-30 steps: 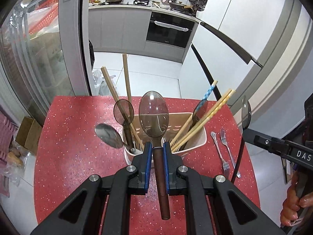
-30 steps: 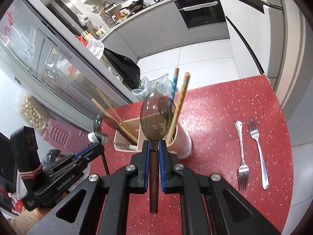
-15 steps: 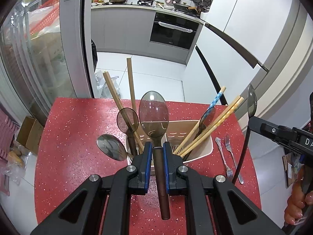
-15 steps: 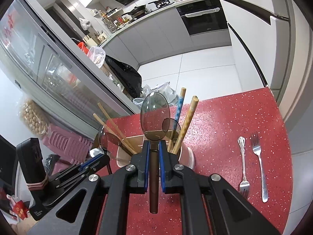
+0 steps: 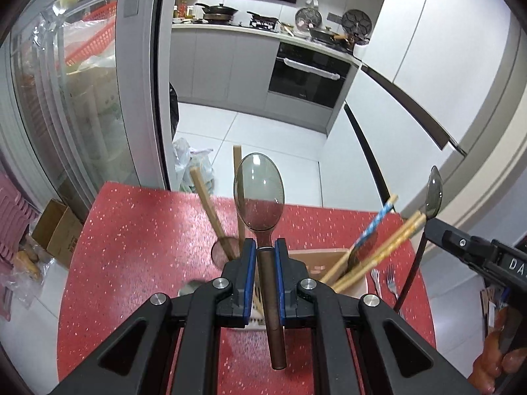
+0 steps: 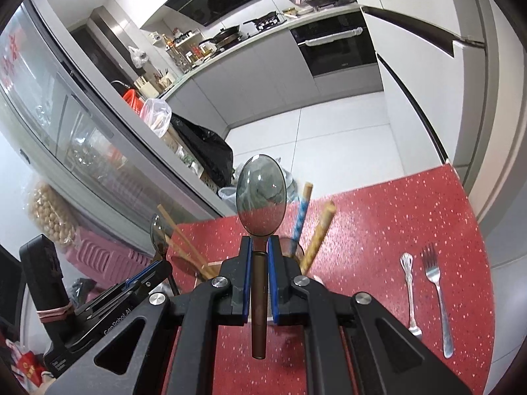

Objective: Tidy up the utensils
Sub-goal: 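Lower both dark spoons toward the caddy slots, then push the dark spoons down into the caddy with both grippers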

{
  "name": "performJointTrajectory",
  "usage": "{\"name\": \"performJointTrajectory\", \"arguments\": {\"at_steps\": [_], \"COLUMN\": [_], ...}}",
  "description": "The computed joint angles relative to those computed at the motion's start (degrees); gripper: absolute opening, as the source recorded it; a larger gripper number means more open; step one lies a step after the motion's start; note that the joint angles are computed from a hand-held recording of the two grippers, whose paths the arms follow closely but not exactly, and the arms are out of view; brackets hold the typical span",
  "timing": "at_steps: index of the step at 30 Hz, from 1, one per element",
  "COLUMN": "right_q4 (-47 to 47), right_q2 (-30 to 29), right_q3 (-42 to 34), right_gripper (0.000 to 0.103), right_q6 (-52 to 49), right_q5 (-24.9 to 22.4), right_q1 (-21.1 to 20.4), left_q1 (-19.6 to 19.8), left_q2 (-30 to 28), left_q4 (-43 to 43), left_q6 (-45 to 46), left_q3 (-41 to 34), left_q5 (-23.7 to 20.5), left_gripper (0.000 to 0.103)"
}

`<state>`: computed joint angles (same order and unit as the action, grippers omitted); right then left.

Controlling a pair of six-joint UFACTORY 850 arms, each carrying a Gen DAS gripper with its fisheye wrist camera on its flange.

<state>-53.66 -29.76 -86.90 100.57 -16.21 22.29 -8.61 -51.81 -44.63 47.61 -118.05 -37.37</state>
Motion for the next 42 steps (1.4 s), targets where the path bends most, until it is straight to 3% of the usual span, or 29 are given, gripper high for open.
{"name": "performJointTrajectory", "arguments": {"at_steps": [11,20,30,42], "right_q4": [-11.29,-16.02,-13.94,-12.1], "right_q2": [-5.76,-9.31,-9.28,-6.66], "right_q3": [-6.6,-8.5,-7.11,-2.99], "right_gripper": [0.01,0.01,0.01,0.009], "right_q6": [6.71,8.48,5.82,4.68], "right_q5": [-3.6,-3.96,-3.1,-2.14], "right_q1": [0.35,0.45,0.95,1.27], "left_q1": [-1.57,-2.64,-2.63,-2.81], "left_q2": [-3.14,-3.68,-1.83,-1.17], "left_q4": [-0.5,-1.78,-3.21,0.49], "left_q6": [-1.61,2.38,6.24,4.14], "left_q3": [-3.86,-1.4,3.81,4.9], "left_q5": [5.84,10.81,12.13,10.71], "left_gripper": [0.033,0.033,0.033,0.033]}}
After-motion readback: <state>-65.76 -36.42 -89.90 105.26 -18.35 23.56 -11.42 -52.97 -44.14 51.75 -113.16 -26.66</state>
